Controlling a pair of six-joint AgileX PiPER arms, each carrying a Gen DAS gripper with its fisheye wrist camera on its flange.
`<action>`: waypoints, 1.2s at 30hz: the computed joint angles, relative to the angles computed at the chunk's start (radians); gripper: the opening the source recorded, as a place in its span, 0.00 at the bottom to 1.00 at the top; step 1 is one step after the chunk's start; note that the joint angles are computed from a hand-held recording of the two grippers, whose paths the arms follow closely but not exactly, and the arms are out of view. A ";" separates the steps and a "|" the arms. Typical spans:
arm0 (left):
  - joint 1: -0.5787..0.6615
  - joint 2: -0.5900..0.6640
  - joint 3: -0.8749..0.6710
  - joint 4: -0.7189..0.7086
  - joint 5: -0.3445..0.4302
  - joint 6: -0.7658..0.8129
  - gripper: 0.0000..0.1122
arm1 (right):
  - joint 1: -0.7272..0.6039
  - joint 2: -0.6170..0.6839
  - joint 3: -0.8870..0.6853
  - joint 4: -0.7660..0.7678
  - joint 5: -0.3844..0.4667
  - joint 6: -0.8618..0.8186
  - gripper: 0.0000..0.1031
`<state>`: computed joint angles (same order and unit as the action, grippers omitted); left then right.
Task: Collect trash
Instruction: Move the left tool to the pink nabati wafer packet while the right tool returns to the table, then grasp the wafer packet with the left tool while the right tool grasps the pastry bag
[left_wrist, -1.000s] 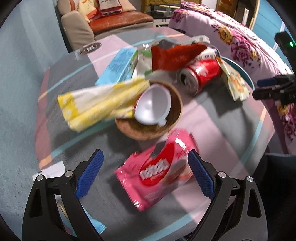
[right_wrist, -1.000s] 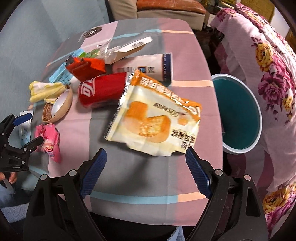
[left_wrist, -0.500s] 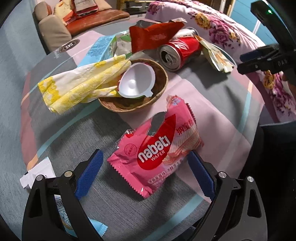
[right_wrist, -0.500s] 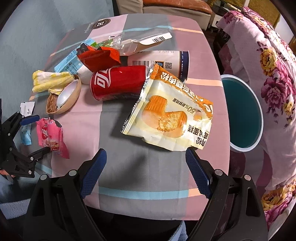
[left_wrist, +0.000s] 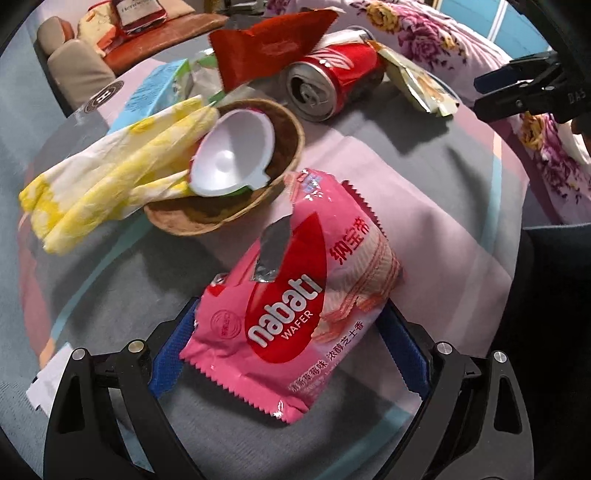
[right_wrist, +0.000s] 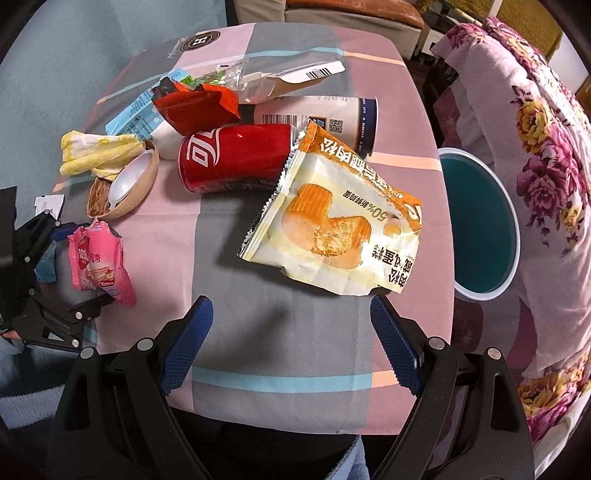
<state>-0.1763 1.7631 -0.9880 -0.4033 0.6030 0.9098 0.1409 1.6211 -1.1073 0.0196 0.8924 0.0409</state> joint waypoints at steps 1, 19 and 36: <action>0.001 0.000 0.001 -0.017 -0.002 0.008 0.83 | -0.003 0.001 0.000 -0.002 -0.001 -0.001 0.81; -0.069 -0.017 -0.058 -0.170 0.104 -0.112 0.38 | -0.167 0.048 -0.058 0.037 -0.027 -0.313 0.81; -0.195 0.124 -0.242 -0.019 0.095 -0.426 0.55 | -0.253 0.398 -0.436 0.224 0.174 -0.816 0.85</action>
<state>-0.3716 1.8867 -1.2297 -0.4218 0.6976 0.4842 -0.1121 2.0194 -1.5435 0.2432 1.0663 -0.7751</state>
